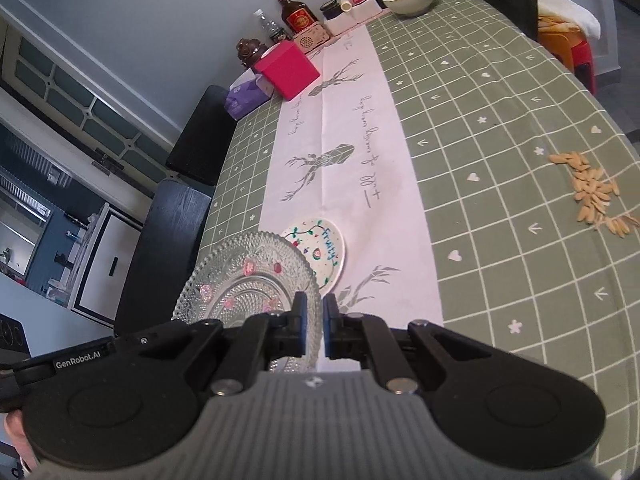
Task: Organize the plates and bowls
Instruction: 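Lift the glass plate and carry it onto the first glass plate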
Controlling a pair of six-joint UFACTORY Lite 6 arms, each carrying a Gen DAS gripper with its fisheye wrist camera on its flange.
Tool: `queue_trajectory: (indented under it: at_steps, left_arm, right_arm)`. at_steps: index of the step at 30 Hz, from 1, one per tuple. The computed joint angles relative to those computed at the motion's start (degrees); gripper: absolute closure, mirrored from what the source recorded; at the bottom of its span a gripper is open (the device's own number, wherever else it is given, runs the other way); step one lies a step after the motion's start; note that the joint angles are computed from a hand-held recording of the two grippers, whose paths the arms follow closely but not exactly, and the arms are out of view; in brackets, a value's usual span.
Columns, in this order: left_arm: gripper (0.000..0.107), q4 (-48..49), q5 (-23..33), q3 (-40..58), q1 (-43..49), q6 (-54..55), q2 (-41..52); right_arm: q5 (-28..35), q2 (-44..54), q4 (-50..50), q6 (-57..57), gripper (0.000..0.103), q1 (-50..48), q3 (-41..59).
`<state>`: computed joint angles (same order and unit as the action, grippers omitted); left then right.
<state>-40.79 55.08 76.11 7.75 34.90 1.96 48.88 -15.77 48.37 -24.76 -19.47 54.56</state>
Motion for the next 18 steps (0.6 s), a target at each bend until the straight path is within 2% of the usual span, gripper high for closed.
queue_trajectory:
  at_steps: [7, 11, 18]
  left_arm:
    - [0.097, 2.19, -4.86, -11.36, -9.89, -4.33, -9.05]
    - [0.097, 2.41, -7.51, -16.35, -14.9, -5.8, -12.07]
    - [0.096, 9.78, -18.15, -23.49, -27.1, -13.2, -14.67]
  right_arm:
    - [10.97, -7.66, 0.11, -9.99, 0.097, -18.24, -7.09]
    - [16.92, -8.03, 0.34, -17.32, 0.097, -29.36, -10.28]
    - [19.2, -6.24, -1.3, -26.52, 0.097, -39.86, -14.65]
